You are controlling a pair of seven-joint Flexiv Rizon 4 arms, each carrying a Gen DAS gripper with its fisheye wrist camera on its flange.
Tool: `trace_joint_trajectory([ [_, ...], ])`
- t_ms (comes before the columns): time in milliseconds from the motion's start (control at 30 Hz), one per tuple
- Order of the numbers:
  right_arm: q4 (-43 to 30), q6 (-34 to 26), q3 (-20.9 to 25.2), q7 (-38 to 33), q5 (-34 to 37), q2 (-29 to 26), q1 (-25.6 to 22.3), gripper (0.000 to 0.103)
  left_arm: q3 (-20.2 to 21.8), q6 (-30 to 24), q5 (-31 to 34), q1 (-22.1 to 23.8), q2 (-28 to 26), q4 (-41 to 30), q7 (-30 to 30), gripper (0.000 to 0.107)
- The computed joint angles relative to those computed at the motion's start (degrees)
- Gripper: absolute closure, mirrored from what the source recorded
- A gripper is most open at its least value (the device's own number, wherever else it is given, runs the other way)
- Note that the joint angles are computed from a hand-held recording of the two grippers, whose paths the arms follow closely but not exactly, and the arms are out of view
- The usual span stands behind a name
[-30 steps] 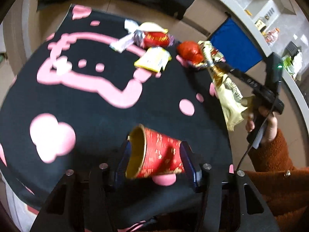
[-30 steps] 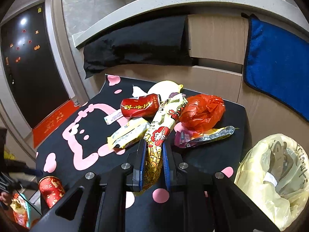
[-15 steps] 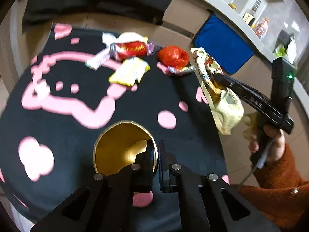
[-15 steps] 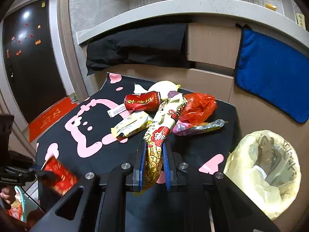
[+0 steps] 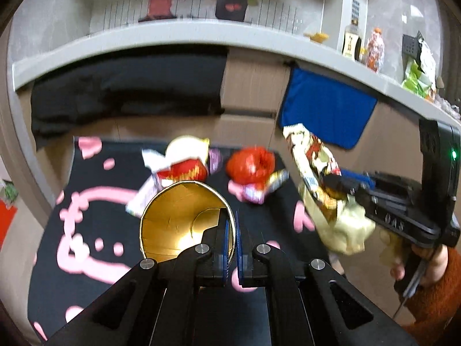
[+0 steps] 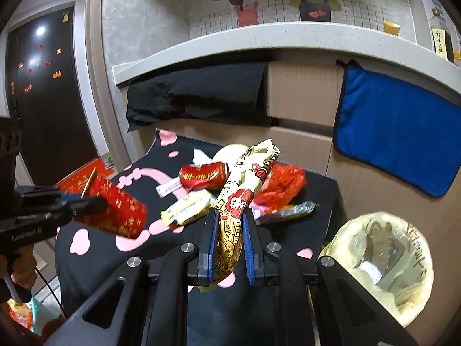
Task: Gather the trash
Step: 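Carry the cup and wrapper over the bin and release both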
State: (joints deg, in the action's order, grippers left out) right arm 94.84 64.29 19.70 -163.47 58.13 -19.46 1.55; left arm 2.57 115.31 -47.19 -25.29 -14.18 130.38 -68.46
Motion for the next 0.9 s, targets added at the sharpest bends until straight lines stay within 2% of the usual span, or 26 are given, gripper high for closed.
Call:
trace_joint_trajectory([
  [200, -3.69, -2.10, -0.64, 0.70, 0.23, -0.34, -0.95, 0.087, 0.35, 4.95, -8.14, -3.07, -3.34, -7.08, 6.15, 0.103],
  [400, -7.39, -4.01, -0.96, -1.59, 2.20, -0.62, -2.81, 0.087, -2.31, 11.65, -19.11, -5.59, -8.59, -16.58, 18.37, 0.103],
  [700, -11.77, -5.34, -2.65, -1.56, 2.73, -2.53, -5.22, 0.087, -9.64, 12.47, -25.95, -3.83, -14.35, -28.64, 29.76, 0.103],
  [900, -13.06, -3.84, -2.83, -1.23, 2.45, -3.80, -7.33, 0.087, -12.80, 11.09, -29.52, -3.59, -17.86, -35.95, 36.68, 0.103],
])
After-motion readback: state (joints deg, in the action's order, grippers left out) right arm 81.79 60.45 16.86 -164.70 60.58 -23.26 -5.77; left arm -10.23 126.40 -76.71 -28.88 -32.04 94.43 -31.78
